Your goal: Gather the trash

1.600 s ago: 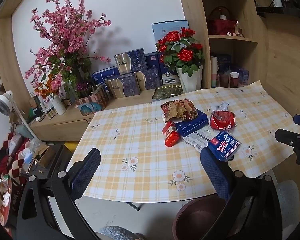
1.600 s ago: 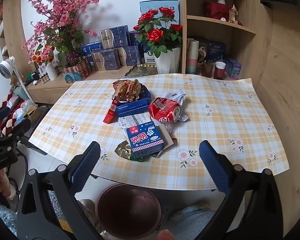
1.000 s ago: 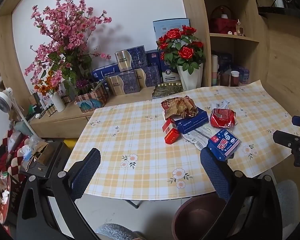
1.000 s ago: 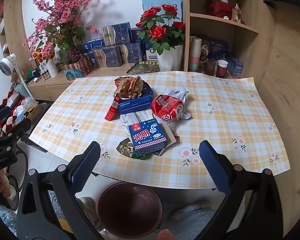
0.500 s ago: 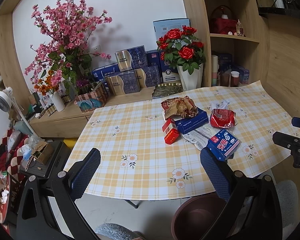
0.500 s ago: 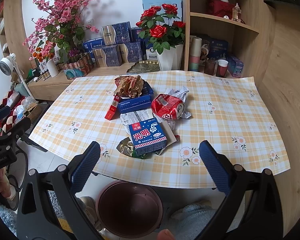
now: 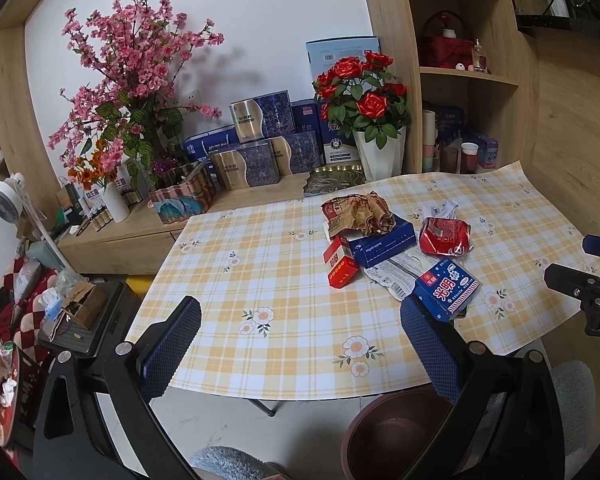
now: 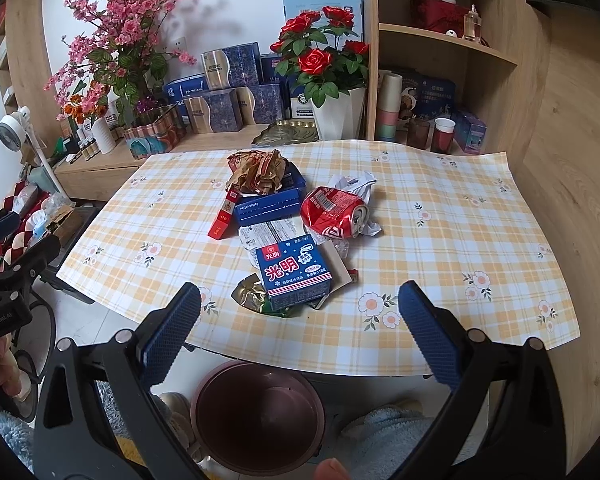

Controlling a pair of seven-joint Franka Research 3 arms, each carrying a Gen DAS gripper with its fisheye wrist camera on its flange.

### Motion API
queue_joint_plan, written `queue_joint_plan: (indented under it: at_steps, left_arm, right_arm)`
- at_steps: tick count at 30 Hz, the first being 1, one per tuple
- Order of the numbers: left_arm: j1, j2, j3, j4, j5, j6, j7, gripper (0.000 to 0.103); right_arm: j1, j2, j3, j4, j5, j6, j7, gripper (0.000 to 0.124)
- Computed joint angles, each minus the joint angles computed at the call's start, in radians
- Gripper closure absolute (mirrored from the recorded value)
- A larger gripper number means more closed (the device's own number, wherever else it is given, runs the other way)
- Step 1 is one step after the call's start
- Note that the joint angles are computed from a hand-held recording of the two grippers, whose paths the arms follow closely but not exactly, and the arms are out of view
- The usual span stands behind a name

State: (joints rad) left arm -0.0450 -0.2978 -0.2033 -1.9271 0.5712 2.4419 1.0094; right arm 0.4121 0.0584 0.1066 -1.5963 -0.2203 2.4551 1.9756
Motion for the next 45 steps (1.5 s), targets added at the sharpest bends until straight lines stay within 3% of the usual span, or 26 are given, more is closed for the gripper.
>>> queue_joint_plan:
  at_steps: [28,35,39,45]
  left_arm:
    - [-0.006,0.005,0.001,-0.001,-0.005,-0.001,-0.004,0.005]
    - [-0.026,0.011,0.043,-0.028,-0.128,0.066,0.063,0.005]
    - [-0.05,0.02,0.088,-0.049,-0.261,0.113,0.171,0.005]
    - [-0.024,0.038,0.095,-0.052,-0.337,0.123,0.176,0.005]
  right_arm:
    - [0.001,0.002,0.0,0.0,0.001,-0.001,-0.001,0.027]
    - [-0.003,-0.006,-0.001,-0.042,0.009,0.051,0.015,0.027]
    - [-0.01,0.002,-0.001,-0.065,0.043,0.116,-0.027,0.026]
    - [-0.001,0.111,-0.021,-0.001,0.03,0.14,-0.081,0.026]
